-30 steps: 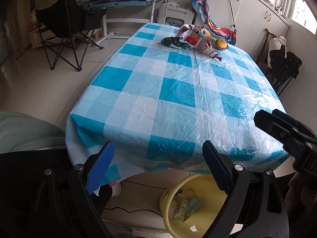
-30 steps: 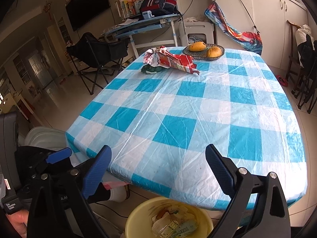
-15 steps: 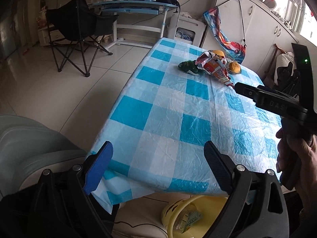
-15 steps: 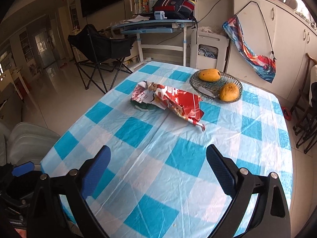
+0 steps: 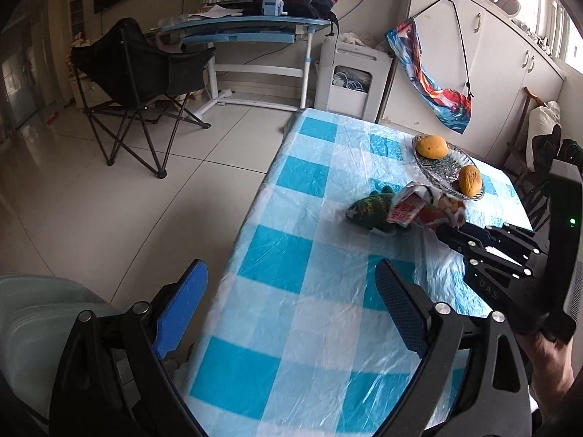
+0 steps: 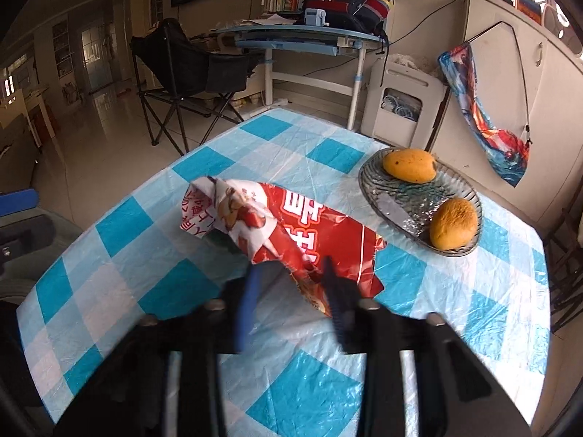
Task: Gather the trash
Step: 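Grasp the red snack wrapper with right tool while left grasps the green glove, then lift the glove and wrapper and carry them toward the yellow bucket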
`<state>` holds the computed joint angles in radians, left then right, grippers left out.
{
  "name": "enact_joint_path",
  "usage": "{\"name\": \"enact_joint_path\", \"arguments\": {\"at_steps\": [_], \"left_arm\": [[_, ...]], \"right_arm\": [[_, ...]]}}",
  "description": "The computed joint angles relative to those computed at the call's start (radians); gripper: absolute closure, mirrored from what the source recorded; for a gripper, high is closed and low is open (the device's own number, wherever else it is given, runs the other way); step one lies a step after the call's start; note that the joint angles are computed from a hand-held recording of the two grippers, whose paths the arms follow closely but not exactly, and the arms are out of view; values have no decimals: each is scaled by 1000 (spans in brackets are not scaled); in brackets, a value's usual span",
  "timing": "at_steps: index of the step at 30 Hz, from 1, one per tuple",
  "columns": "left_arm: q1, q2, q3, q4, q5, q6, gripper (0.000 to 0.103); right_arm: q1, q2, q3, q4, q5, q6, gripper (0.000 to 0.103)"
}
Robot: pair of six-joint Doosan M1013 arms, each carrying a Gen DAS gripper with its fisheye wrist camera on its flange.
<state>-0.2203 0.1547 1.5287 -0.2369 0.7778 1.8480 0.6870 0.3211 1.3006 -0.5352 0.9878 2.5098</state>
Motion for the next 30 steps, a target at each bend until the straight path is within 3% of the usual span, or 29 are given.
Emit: {"name": "enact_joint_path", "arguments": {"at_steps": [4, 8, 14, 17, 18, 19, 20, 21, 23, 24, 27, 30], "left_arm": [[-50, 39, -18, 35, -19, -18, 14], [-79, 76, -46, 43, -21, -45, 14], [-117, 127, -93, 63, -41, -62, 14], [-128, 156, -120, 85, -3, -88, 14], [-131, 160, -123, 83, 12, -82, 14], [-134, 162, -123, 76, 22, -57, 15], [-136, 161, -117, 60, 24, -17, 31], [-139, 161, -113, 52, 34, 20, 39], [-140, 145, -88, 22, 18, 88, 48], [-135, 139, -82, -12, 27, 116, 51], [-119, 105, -46, -74, 23, 168, 55], [-92, 65, -8, -140, 43, 213, 55]], "right_arm": [[-24, -55, 53, 69, -101, 39, 96], [-36, -127, 111, 77, -159, 115, 97], [-54, -153, 144, 265, -88, -15, 97], [-49, -147, 157, 256, -73, 2, 83], [-48, -145, 159, 244, -75, 5, 61], [-44, -139, 156, 232, -76, 1, 55], [-40, -128, 143, 223, -58, -16, 55], [-36, -119, 133, 208, -40, -34, 55], [-30, -107, 116, 207, -17, -70, 67], [-30, -102, 110, 221, -6, -91, 82], [-15, -89, 93, 219, 22, -114, 89], [-10, -103, 104, 240, -8, -77, 93]]}}
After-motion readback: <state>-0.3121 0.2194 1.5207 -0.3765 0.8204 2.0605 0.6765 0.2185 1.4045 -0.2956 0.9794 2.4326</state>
